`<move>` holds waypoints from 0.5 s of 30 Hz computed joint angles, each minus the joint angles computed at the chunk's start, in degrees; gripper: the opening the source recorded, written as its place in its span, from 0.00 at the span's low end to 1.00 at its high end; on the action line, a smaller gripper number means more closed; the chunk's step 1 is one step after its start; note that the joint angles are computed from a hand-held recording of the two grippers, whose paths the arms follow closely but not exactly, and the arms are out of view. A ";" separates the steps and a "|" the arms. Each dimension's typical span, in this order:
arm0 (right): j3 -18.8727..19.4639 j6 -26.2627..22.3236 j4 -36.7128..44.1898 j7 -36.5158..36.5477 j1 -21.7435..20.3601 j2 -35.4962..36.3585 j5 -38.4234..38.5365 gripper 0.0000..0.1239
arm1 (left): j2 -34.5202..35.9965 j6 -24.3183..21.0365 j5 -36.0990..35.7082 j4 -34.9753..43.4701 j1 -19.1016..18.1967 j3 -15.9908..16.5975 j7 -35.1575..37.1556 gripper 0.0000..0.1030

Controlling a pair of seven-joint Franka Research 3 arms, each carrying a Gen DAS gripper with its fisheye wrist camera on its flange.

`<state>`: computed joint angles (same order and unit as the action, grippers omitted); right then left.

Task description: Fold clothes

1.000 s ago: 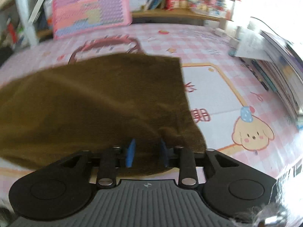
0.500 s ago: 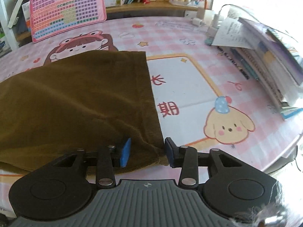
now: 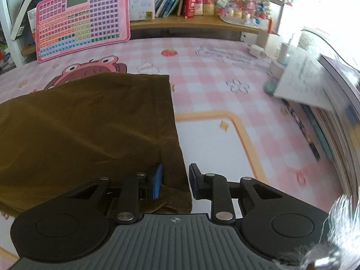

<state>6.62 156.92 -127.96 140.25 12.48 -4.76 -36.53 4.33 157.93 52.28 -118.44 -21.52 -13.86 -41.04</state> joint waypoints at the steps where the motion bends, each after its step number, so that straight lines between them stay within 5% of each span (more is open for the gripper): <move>1: -0.38 0.79 0.66 -1.36 -0.17 0.82 0.26 0.19 | 0.85 -1.44 -0.14 1.35 -0.23 -0.15 0.49 0.38; 6: -2.07 2.84 2.17 -9.46 0.19 2.56 5.42 0.28 | 3.55 -10.94 -3.06 7.25 -2.61 -0.63 3.51 0.41; 9: -2.71 5.12 0.52 -13.84 -0.04 0.88 9.74 0.30 | 2.74 -16.36 -3.70 8.40 -4.32 -1.16 3.24 0.54; 15: -2.48 11.43 -1.49 -23.54 -0.87 -0.62 18.31 0.34 | 1.93 -29.91 -4.09 12.18 -8.07 -3.79 5.00 0.65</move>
